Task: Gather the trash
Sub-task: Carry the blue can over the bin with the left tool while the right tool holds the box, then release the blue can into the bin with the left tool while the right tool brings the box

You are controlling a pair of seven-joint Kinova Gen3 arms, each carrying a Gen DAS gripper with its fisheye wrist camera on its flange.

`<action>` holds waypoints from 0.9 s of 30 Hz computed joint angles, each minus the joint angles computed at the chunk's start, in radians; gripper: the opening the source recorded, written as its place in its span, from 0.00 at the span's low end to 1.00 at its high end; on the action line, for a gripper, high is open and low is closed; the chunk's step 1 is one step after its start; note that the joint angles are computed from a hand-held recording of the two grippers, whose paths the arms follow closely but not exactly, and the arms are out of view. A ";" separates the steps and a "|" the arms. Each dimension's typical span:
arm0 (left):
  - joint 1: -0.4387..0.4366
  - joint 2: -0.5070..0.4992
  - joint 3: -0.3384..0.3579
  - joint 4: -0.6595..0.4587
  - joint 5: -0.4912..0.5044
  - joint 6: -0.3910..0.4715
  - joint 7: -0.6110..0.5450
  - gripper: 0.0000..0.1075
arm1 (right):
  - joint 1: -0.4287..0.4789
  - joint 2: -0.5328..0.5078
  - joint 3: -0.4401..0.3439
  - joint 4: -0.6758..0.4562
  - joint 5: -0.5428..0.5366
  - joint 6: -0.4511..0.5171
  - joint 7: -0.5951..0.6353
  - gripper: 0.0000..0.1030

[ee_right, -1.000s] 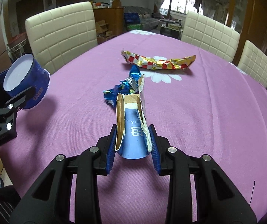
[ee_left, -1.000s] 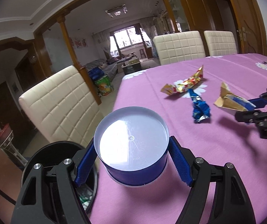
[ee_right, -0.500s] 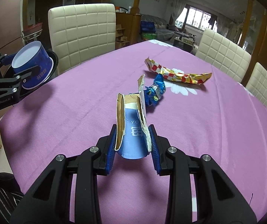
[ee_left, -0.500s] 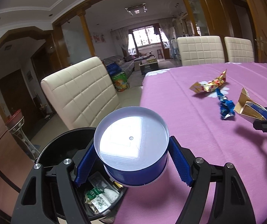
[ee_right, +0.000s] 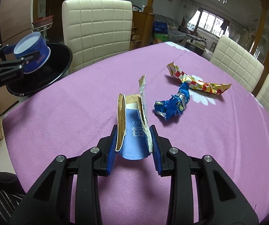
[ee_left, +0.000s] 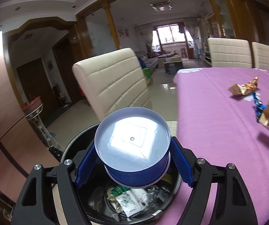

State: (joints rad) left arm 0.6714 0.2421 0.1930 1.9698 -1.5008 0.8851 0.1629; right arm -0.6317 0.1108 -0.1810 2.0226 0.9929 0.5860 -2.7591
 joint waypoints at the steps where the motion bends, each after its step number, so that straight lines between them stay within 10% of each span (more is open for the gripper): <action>1: -0.001 0.000 -0.003 -0.001 0.001 0.006 0.002 0.68 | 0.001 0.000 0.000 -0.001 -0.004 -0.001 0.000 0.33; 12: -0.014 -0.010 -0.006 0.015 0.022 0.082 0.029 0.69 | -0.004 -0.003 -0.004 -0.021 0.043 -0.006 -0.030 0.33; 27: -0.094 -0.076 -0.009 0.054 0.070 -0.025 0.080 0.82 | -0.048 0.043 0.005 -0.107 0.010 -0.043 0.083 0.33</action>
State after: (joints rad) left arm 0.5778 0.1663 0.1835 2.0243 -1.4304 0.8600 0.2425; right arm -0.6797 0.1542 -0.1764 1.9154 1.0033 0.5433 -2.6759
